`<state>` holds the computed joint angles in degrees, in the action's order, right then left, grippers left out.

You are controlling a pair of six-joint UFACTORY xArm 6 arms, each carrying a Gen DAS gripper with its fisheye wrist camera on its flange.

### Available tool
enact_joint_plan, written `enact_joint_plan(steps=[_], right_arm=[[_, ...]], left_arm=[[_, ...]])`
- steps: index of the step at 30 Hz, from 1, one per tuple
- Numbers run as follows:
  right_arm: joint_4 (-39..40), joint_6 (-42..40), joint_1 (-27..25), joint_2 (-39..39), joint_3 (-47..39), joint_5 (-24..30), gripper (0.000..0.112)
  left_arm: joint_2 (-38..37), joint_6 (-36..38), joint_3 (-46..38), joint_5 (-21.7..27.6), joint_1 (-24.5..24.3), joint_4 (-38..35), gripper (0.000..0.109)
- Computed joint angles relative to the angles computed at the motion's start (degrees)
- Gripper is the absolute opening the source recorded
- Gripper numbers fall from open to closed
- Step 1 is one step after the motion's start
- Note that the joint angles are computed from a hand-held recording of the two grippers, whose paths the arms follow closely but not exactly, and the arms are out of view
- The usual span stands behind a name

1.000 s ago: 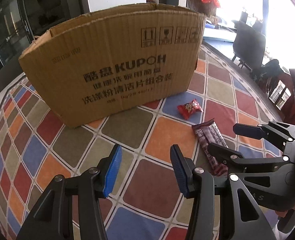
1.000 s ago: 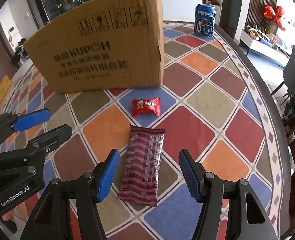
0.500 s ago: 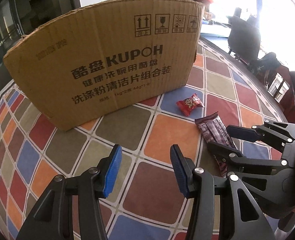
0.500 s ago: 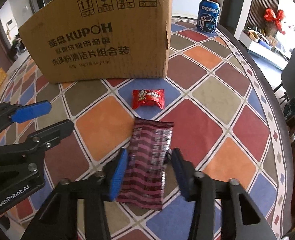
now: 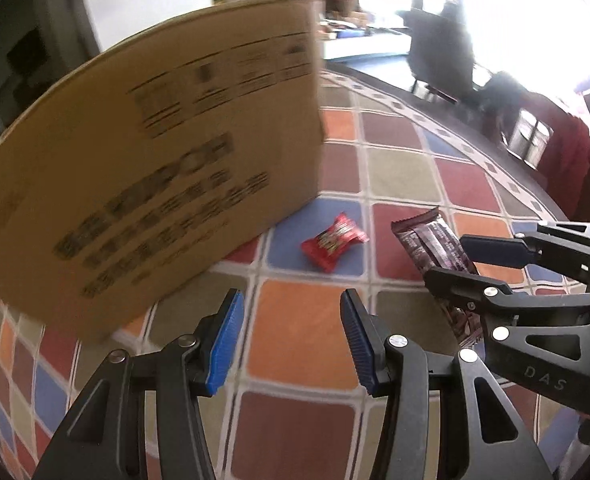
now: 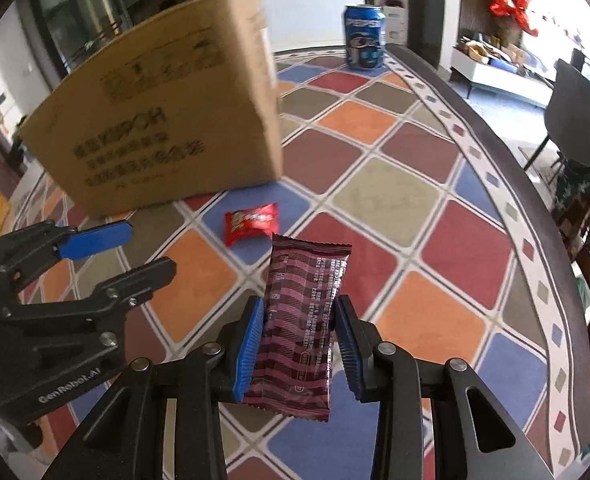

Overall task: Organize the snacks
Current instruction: 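Grasp the striped bar with the right gripper while the left gripper grasps the red candy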

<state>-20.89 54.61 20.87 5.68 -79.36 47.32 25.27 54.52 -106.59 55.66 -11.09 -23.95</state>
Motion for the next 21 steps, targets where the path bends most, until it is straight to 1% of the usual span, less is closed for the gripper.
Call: enact_joint_plan(steps=[3, 11, 17, 19, 21], right_arm=[[0.04, 0.85, -0.8, -0.87, 1.29, -0.75, 0.038], [0.34, 2.7, -2.78, -2.9, 4.49, -2.46, 0.038], [0.7, 2.92, -3.73, -3.23, 5.49, -4.47, 0.038], [0.35, 3.21, -3.84, -3.4, 5.8, -4.83, 0.038], [0.47, 3.34, -4.07, -3.56, 6.14, -5.29, 0.038]], left_arm=[[1.19, 1.31, -1.06, -0.21, -1.14, 0.57, 0.049], [4.17, 1.45, -3.43, -1.1, -3.67, 3.64, 0.049], [6.82, -0.5, -7.07, -0.51, -4.71, 4.66, 0.049], [7.7, -1.18, -8.53, 0.6, -4.87, 4.81, 0.044], [8.61, -1.96, -10.08, 2.01, -5.07, 5.04, 0.033]])
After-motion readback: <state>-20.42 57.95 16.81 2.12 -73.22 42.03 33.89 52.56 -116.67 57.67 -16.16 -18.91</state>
